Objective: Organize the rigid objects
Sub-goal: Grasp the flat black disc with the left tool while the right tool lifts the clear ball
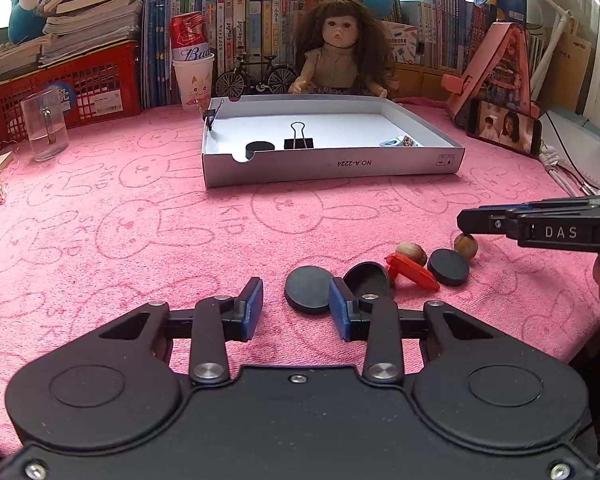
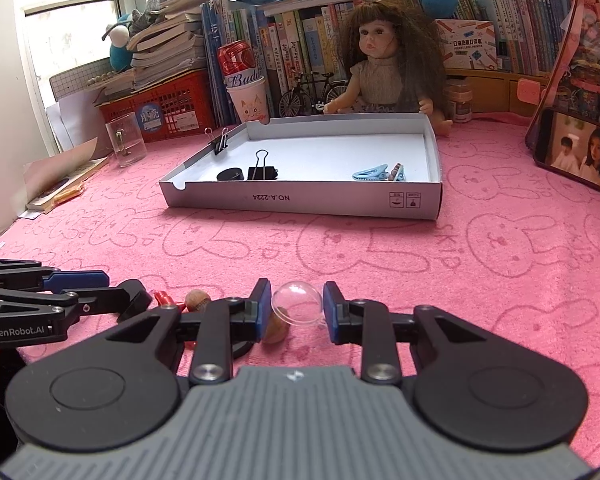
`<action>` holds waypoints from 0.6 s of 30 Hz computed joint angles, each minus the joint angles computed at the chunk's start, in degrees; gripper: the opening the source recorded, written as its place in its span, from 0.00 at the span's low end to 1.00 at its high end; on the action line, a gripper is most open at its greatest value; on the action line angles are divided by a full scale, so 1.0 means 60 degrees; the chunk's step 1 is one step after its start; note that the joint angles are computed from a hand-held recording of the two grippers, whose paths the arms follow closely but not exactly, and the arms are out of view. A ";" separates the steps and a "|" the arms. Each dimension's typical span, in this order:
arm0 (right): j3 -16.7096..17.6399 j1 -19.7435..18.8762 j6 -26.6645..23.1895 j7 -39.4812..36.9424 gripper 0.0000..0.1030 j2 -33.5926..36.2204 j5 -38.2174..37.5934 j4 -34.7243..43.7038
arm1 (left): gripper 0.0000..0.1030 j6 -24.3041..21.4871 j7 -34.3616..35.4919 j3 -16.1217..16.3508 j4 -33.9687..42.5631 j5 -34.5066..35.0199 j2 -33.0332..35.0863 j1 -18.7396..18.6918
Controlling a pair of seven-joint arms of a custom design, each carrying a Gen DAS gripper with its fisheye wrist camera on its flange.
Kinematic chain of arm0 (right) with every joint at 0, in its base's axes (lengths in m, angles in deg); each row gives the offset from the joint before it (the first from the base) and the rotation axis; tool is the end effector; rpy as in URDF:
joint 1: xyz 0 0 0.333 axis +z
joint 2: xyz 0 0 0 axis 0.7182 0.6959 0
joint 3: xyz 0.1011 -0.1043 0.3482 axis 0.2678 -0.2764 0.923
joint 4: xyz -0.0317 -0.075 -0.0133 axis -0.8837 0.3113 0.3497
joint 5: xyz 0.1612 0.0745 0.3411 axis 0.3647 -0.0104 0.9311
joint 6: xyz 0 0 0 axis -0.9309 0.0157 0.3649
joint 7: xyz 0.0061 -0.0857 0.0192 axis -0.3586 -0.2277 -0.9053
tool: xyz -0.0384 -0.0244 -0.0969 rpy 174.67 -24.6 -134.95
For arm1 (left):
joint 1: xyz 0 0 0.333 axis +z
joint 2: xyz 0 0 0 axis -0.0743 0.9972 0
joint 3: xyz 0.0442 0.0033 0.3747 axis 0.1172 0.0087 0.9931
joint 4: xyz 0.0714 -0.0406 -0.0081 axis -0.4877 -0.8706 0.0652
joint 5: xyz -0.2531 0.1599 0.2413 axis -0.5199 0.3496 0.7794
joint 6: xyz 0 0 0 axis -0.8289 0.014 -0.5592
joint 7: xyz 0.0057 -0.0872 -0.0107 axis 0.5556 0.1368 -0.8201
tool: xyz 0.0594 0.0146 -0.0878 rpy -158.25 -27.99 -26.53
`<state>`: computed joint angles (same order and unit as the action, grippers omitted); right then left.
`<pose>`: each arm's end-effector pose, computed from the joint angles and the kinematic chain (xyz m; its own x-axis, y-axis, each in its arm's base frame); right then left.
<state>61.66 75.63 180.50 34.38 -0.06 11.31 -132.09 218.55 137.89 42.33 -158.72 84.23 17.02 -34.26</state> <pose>0.6139 0.2474 0.4292 0.1584 -0.9692 -0.1887 -0.6047 0.0559 -0.7945 0.6128 -0.2842 0.4219 -0.3632 -0.9312 0.0313 -0.5851 0.2018 -0.7854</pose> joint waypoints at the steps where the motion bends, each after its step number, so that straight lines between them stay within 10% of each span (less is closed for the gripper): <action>1: -0.0082 0.0069 -0.0003 0.0001 0.32 0.0016 0.0048 0.0021 | 0.33 0.0032 0.0011 -0.0025 -0.0035 0.0011 -0.0014 0.0029; 8: -0.0232 0.0206 0.0011 -0.0037 0.32 0.0087 0.0178 0.0079 | 0.33 -0.0082 0.0075 -0.0345 0.0096 0.0013 0.0077 0.0239; 12: -0.0260 0.0236 0.0042 -0.0068 0.32 0.0106 0.0214 0.0093 | 0.33 0.0144 0.0138 0.0833 0.0180 -0.0167 0.0301 -0.0909; 18: -0.0730 0.0667 0.0058 -0.0198 0.32 0.0192 0.0529 0.0178 | 0.28 0.0128 0.0167 0.0998 0.0323 -0.0610 0.0395 -0.1090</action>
<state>57.28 79.63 180.85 33.19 1.10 14.49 -131.02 219.32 138.89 48.32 -156.78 80.57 19.40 -40.80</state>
